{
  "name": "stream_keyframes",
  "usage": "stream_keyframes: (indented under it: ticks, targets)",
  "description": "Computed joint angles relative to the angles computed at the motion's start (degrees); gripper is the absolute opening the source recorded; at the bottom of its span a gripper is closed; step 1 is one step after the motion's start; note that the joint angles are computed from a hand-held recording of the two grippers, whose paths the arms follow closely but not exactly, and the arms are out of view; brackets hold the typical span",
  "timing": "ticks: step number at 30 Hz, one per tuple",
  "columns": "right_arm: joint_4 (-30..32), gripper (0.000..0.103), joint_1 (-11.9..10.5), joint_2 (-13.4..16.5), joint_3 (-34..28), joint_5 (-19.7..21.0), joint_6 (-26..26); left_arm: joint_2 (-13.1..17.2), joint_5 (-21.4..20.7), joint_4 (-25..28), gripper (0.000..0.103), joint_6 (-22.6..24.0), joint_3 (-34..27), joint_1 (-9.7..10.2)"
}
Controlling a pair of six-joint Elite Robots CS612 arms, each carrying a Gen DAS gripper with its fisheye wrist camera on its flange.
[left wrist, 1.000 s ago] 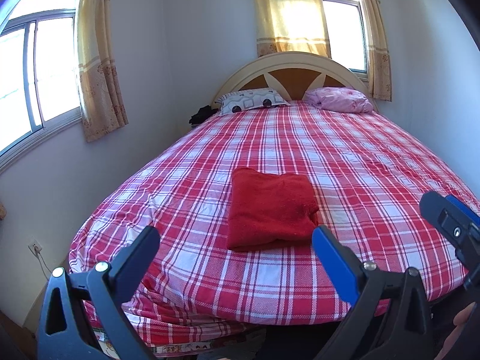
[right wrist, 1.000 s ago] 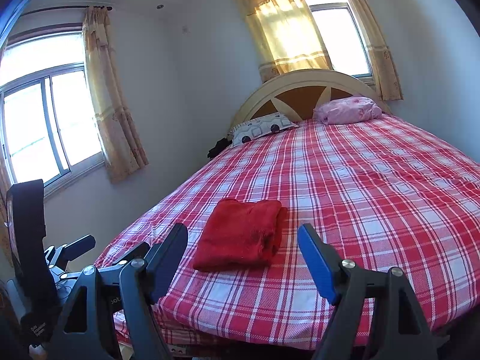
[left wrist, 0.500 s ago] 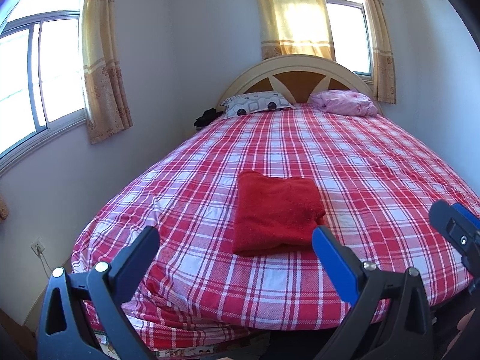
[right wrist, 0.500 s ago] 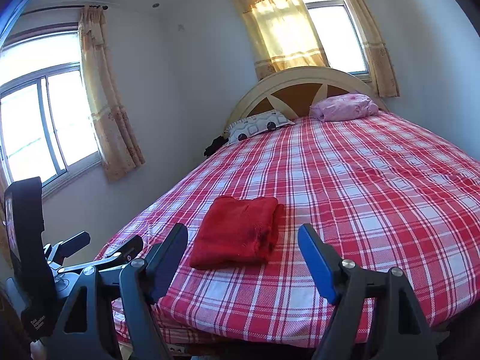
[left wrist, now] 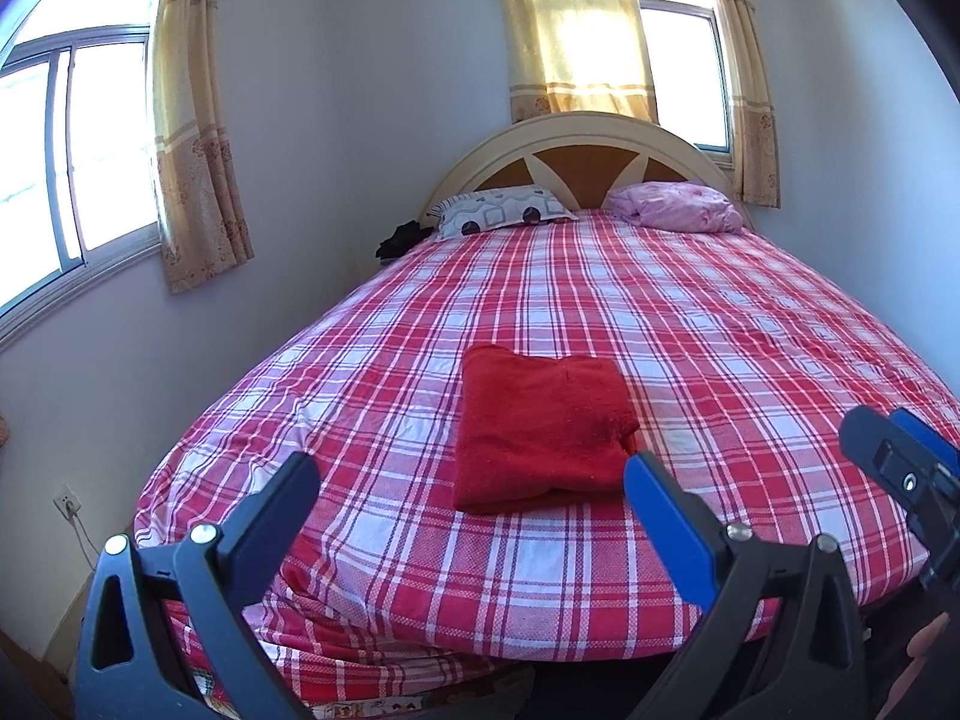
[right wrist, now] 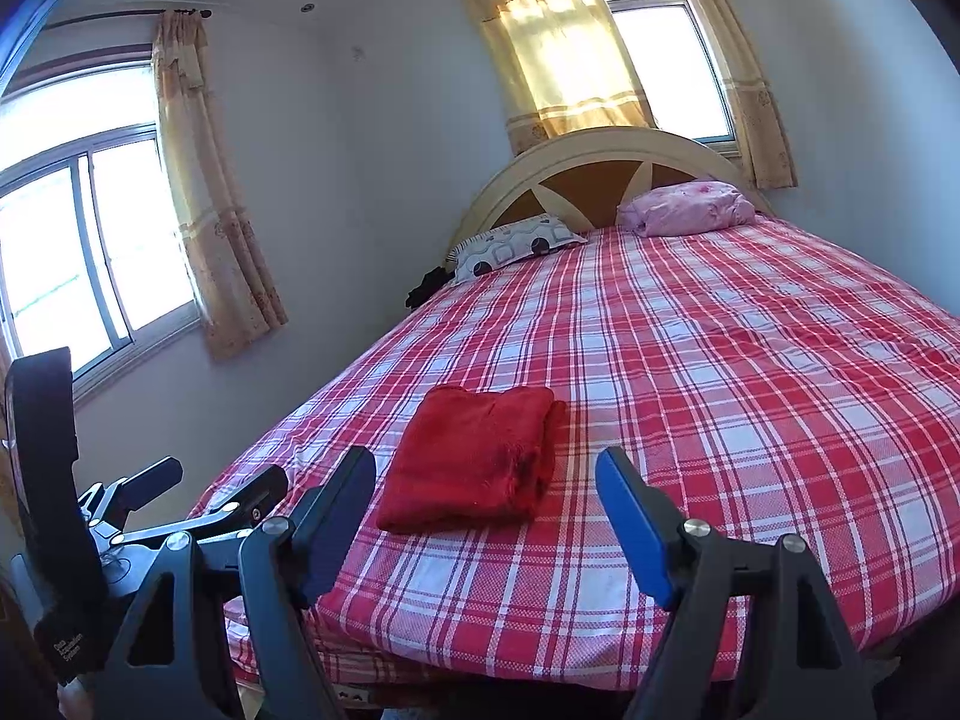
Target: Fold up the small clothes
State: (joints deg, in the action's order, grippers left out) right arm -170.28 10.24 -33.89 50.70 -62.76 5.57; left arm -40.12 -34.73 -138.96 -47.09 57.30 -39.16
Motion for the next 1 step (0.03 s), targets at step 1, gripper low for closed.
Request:
stream_keyframes:
  ticks: [1]
  targets:
    - [0.1, 0.077, 0.0, 0.0, 0.0, 0.1, 0.0, 0.0, -0.2, 0.0, 0.103, -0.1, 0.0, 0.01]
